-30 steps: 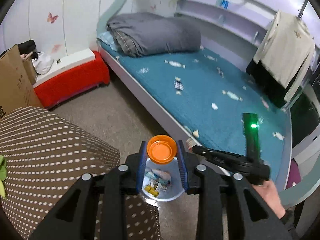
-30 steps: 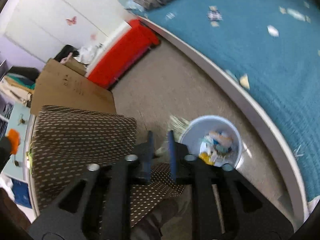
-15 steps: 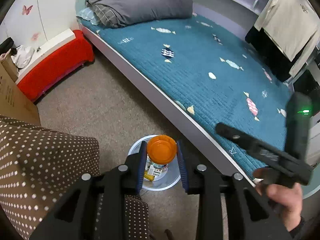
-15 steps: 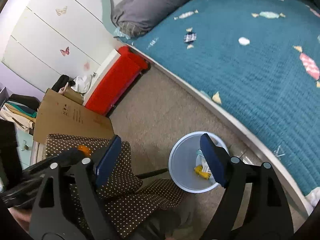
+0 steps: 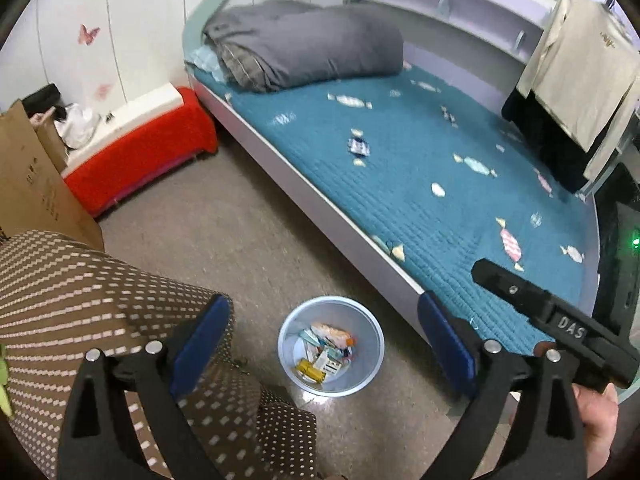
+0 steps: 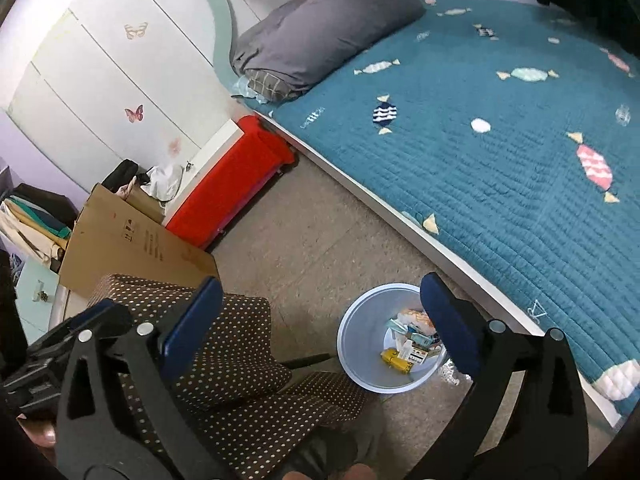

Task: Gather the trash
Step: 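Move both tools back toward the white-yellow box and plush toy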

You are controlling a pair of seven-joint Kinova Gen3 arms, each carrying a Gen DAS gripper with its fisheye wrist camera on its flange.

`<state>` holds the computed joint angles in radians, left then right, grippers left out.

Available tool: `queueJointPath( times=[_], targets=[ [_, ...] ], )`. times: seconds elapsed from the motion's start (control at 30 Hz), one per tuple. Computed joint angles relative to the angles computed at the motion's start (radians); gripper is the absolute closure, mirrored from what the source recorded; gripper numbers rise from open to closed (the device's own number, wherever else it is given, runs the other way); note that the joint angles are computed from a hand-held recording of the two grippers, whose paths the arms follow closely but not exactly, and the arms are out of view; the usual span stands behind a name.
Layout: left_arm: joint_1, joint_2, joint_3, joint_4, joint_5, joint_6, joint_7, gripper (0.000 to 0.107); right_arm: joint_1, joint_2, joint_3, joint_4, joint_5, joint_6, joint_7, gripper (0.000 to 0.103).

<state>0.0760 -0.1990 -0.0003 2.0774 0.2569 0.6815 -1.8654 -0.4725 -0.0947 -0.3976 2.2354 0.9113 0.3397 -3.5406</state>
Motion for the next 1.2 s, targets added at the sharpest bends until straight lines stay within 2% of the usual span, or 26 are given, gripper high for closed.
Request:
queueJointPath(
  times=[0.17, 0.37, 0.57, 0.87, 1.2],
  targets=[
    [-0.008, -0.130, -0.028, 0.012, -0.027, 0.032, -0.010, 0.014, -0.038, -0.040, -0.041, -0.049, -0.052, 0.096, 0.036, 0.006],
    [0.005, -0.268, -0.111, 0.013, -0.020, 0.089, -0.059, 0.013, -0.073, -0.067, -0.126, -0.154, -0.075, 0.244, 0.083, 0.006],
    [0.003, -0.383, -0.210, -0.003, -0.033, 0.156, -0.106, 0.013, -0.153, -0.039, -0.172, -0.276, -0.047, 0.385, 0.117, 0.006],
    [-0.024, -0.511, -0.383, -0.033, -0.080, 0.225, -0.174, 0.012, -0.340, 0.103, -0.180, -0.494, 0.051, 0.545, 0.179, 0.006],
    [-0.012, -0.569, -0.621, -0.084, -0.160, 0.257, -0.235, 0.012, -0.522, 0.277, -0.110, -0.717, 0.089, 0.580, 0.321, 0.006]
  ],
)
